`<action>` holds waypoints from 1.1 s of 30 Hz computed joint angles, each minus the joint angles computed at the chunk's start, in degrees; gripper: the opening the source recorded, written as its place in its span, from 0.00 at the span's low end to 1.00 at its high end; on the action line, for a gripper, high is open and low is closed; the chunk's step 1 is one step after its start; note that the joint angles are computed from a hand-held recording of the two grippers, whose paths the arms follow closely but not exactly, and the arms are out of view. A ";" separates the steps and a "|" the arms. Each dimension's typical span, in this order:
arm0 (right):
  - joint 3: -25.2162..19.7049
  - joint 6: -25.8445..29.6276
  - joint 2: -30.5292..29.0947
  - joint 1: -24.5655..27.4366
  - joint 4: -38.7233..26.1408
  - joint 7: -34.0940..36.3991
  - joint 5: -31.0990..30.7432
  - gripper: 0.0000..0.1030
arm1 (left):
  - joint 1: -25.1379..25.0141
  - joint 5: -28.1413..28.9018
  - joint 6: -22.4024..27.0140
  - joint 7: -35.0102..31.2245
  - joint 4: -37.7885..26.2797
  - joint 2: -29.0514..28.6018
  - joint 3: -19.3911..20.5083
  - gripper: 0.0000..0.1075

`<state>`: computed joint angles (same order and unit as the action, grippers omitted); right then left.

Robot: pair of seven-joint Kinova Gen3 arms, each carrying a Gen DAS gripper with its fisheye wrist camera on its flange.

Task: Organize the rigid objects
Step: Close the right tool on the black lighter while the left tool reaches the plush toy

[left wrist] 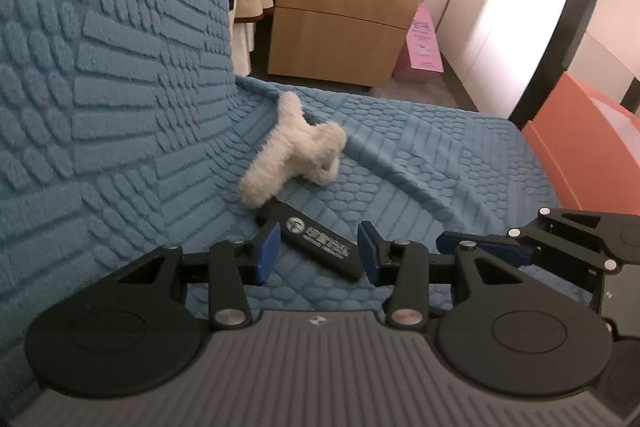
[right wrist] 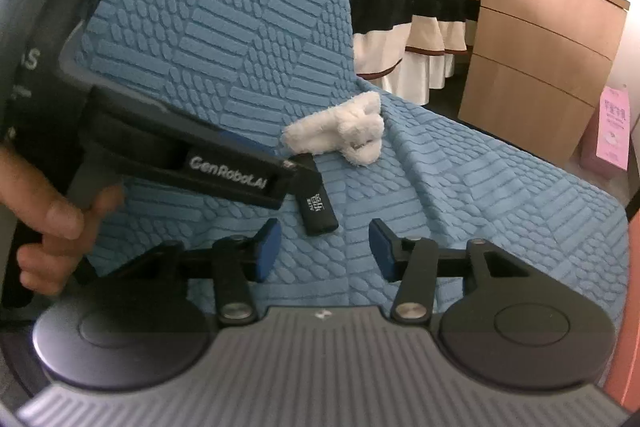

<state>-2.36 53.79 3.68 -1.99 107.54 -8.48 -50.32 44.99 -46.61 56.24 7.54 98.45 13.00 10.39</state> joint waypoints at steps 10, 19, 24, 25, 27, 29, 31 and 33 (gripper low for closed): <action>-1.97 -2.55 3.20 -1.80 -0.56 -1.66 0.44 0.34 | 0.00 -1.32 4.13 -0.82 -1.94 1.63 -0.69 0.45; -3.39 -4.83 4.86 -1.57 -0.39 -5.64 -0.26 0.29 | -1.60 0.38 4.22 -4.13 -3.50 3.48 -2.17 0.45; -3.96 -5.29 4.40 -1.23 0.36 -3.49 -0.30 0.27 | -1.56 0.70 3.42 -3.29 -3.09 3.56 -2.68 0.37; -3.95 -5.44 4.22 -1.28 0.51 -3.31 -0.24 0.27 | -1.44 0.87 4.15 -3.71 -3.50 3.97 -2.67 0.33; -3.91 -5.54 3.89 -1.52 0.56 -3.11 0.37 0.26 | -1.42 1.36 4.32 -4.06 -3.52 4.18 -2.76 0.28; -3.69 -4.88 3.79 -1.97 -0.25 -4.35 2.19 0.26 | -1.38 1.53 4.12 -4.58 -3.32 3.92 -2.77 0.20; -3.54 -4.95 3.42 -2.64 -1.04 -6.42 4.69 0.26 | -1.58 1.88 3.41 -4.81 -2.80 3.29 -2.73 0.15; -3.54 -6.14 2.37 -3.40 -0.96 -7.74 7.29 0.26 | -1.63 2.16 2.94 -4.71 -2.53 2.96 -2.54 0.14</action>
